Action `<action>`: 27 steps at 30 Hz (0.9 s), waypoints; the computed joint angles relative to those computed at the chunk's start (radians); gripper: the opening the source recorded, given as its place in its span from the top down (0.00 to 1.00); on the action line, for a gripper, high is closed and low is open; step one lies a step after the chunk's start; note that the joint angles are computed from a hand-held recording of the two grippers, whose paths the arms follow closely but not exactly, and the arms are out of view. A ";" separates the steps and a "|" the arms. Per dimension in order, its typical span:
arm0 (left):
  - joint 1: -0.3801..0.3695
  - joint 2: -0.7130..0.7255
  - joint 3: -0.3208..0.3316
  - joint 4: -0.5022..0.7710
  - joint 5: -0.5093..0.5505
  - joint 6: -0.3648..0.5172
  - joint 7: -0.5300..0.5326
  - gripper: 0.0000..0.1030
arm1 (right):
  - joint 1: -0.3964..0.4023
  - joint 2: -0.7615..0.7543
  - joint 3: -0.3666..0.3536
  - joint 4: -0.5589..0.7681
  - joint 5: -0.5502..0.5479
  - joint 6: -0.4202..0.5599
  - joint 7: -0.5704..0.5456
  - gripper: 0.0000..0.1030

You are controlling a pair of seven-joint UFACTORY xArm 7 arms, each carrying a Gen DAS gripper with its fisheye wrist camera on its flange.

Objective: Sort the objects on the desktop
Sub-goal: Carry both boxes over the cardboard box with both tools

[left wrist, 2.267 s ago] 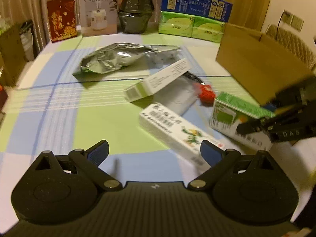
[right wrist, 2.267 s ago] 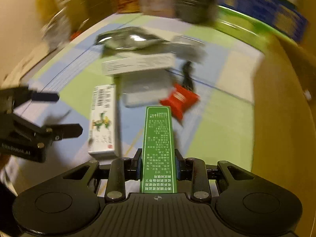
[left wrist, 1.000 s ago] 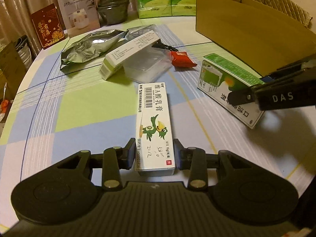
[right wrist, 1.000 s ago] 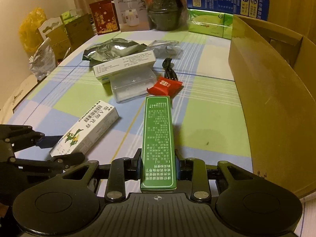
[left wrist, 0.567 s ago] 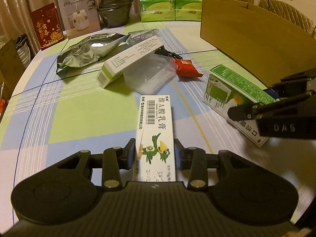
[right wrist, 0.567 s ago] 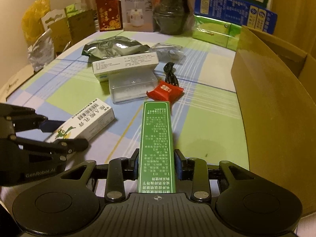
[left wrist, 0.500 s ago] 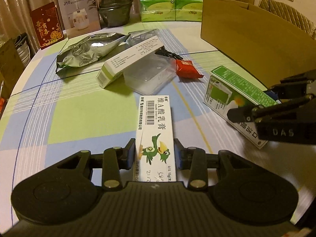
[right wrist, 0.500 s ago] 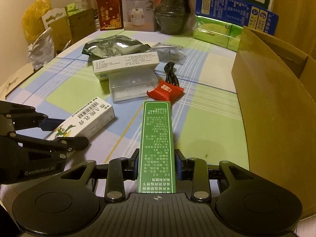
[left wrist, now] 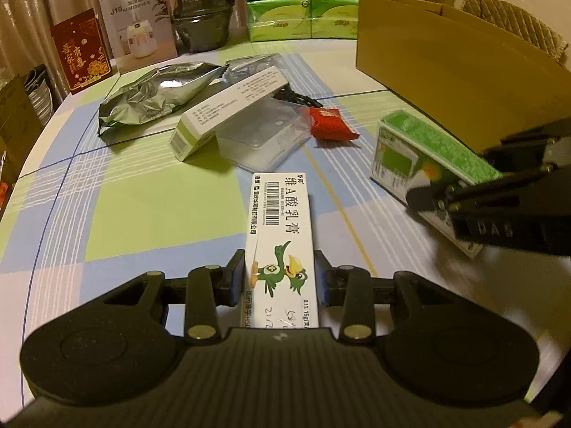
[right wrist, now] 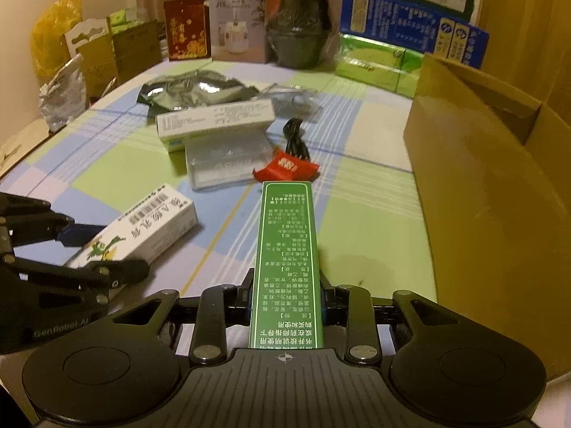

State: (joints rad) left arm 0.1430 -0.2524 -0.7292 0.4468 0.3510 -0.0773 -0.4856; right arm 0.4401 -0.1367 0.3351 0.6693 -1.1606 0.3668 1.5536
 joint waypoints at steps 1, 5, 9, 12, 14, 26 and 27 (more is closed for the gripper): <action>-0.012 -0.006 0.009 -0.004 -0.001 0.000 0.002 0.68 | 0.001 -0.007 0.001 -0.004 -0.003 0.001 0.006 0.73; -0.104 -0.029 0.093 -0.016 -0.021 0.015 0.016 0.68 | 0.003 -0.034 0.013 -0.016 0.002 0.012 0.025 0.73; -0.220 -0.070 0.199 -0.026 -0.053 0.044 0.022 0.68 | 0.008 -0.089 0.036 -0.038 0.049 0.027 0.029 0.73; -0.313 -0.117 0.271 -0.031 -0.088 0.077 0.019 0.68 | 0.016 -0.175 0.055 -0.072 0.135 0.045 -0.012 0.73; -0.361 -0.148 0.300 -0.026 -0.111 0.108 0.011 0.68 | 0.022 -0.238 0.063 -0.091 0.205 0.069 -0.060 0.73; -0.459 -0.162 0.249 0.160 -0.105 0.227 -0.092 0.68 | 0.041 -0.651 -0.029 -0.204 0.530 0.210 -0.403 0.73; -0.454 -0.146 0.232 0.182 -0.089 0.227 -0.106 0.68 | 0.035 -0.675 -0.036 -0.207 0.543 0.227 -0.436 0.73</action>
State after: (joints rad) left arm -0.3107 -0.3983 -0.4976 0.6293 0.2620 0.1501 -0.5915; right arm 0.4753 -0.8113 0.2987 0.4622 -0.6176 0.5941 1.1173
